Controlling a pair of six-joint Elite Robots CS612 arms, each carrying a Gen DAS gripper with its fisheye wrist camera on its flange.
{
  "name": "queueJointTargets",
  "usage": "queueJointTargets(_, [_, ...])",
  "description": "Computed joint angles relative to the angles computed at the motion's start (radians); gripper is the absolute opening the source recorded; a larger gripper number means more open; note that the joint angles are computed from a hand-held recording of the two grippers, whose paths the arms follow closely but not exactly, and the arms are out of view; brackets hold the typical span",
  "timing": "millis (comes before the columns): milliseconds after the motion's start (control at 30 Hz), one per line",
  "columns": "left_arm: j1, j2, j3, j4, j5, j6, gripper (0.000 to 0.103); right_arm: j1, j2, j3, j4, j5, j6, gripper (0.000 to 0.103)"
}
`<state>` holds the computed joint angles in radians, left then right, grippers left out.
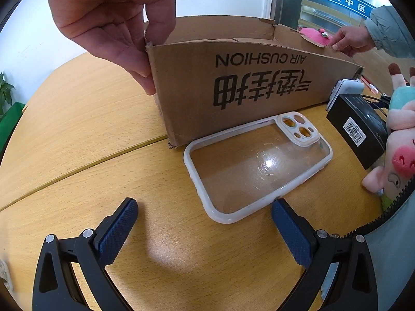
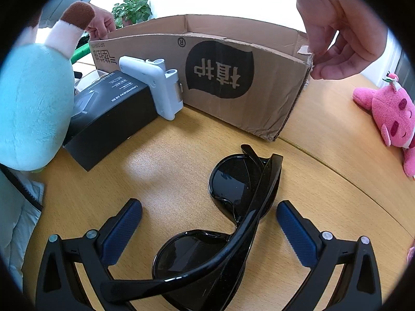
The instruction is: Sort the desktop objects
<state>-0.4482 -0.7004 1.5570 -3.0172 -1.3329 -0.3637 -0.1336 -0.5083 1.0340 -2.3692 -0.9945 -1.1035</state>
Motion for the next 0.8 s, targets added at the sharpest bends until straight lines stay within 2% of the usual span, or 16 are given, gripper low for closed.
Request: queueJointTargets(800, [0.000,0.000,0.002,-0.003,-0.001,0.003,0.103,0.000,0.006,-0.006,0.000,-0.002,0.004,0.103])
